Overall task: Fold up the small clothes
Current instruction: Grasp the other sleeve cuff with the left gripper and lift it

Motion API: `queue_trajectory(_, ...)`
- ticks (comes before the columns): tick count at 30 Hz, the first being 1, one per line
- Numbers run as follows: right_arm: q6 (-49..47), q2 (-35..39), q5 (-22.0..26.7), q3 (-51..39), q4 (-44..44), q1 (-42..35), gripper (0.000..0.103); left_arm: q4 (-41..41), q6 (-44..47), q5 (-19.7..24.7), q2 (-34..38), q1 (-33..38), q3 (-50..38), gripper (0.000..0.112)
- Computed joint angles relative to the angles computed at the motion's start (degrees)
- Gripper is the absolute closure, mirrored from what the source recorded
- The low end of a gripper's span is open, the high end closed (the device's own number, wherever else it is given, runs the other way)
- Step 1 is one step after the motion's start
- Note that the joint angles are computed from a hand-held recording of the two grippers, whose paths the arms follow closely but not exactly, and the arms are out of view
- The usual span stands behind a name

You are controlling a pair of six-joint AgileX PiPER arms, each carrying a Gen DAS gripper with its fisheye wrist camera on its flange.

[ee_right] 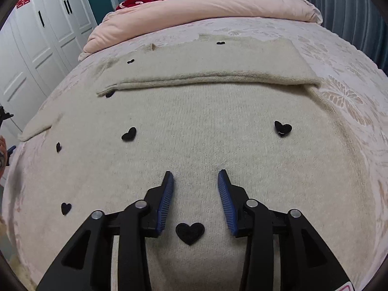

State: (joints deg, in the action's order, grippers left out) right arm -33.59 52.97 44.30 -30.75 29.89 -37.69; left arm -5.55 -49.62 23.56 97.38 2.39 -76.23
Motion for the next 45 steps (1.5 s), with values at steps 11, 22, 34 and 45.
queue_trajectory(11,4.0,-1.2,-6.1,2.9,-4.7,6.0,0.041,-19.0,21.4,6.4,14.4,7.3,-14.9,0.084)
queue_trajectory(22,-12.8,0.4,-0.2,3.5,9.5,-3.6,0.029,-18.5,31.8,7.2,12.7,-26.9,-40.7,0.109)
queue_trajectory(34,-25.5,3.7,12.5,1.9,18.2,-16.5,0.025,-11.5,4.2,0.9,15.2,-43.0,-22.9,0.05)
queue_trajectory(45,-16.6,0.8,2.6,3.3,11.1,-3.7,0.012,-28.0,4.3,-1.2,10.0,-5.2,-6.7,0.023)
